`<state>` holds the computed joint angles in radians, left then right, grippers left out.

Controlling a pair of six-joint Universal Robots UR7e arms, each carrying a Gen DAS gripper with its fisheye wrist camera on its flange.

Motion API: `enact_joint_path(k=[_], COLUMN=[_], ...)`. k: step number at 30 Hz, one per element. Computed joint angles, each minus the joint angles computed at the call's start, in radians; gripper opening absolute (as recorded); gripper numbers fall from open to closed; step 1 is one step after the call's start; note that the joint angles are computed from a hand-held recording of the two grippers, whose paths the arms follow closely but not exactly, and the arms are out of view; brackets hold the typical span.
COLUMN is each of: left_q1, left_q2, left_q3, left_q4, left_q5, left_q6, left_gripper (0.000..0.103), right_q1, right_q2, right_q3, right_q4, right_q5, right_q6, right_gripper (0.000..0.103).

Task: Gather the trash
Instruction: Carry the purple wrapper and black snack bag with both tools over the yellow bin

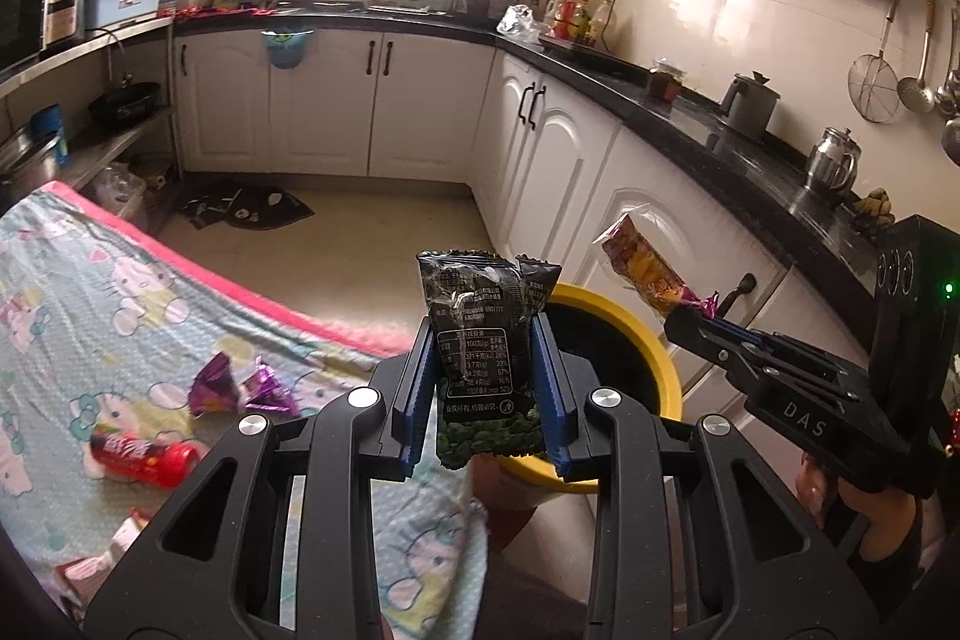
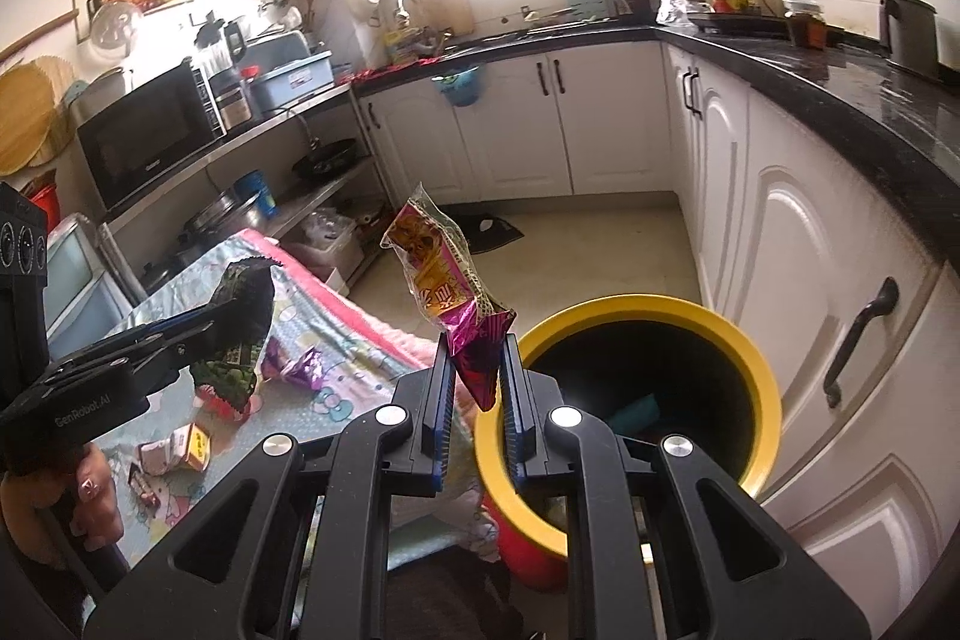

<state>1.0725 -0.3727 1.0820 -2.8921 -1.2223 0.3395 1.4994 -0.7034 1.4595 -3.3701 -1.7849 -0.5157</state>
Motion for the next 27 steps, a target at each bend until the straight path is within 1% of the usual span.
enact_joint_path(k=[7, 20, 27], left_q1=[-0.010, -0.015, -0.007], left_q2=[0.046, 0.155, 0.220], left_q3=[-0.063, -0.219, -0.313], left_q4=[0.032, 0.108, 0.178], left_q5=[-0.023, -0.044, -0.041], left_q6=[-0.002, -0.019, -0.024], left_gripper=[0.024, 0.024, 0.024], right_q1=[-0.015, -0.048, -0.062], right_q2=[-0.015, -0.007, 0.022], right_q3=[0.014, -0.002, -0.036], right_q4=[-0.039, -0.117, -0.105], right_q5=[-0.008, -0.089, -0.148], right_q6=[0.011, 0.023, 0.030], right_gripper=[0.014, 0.014, 0.015])
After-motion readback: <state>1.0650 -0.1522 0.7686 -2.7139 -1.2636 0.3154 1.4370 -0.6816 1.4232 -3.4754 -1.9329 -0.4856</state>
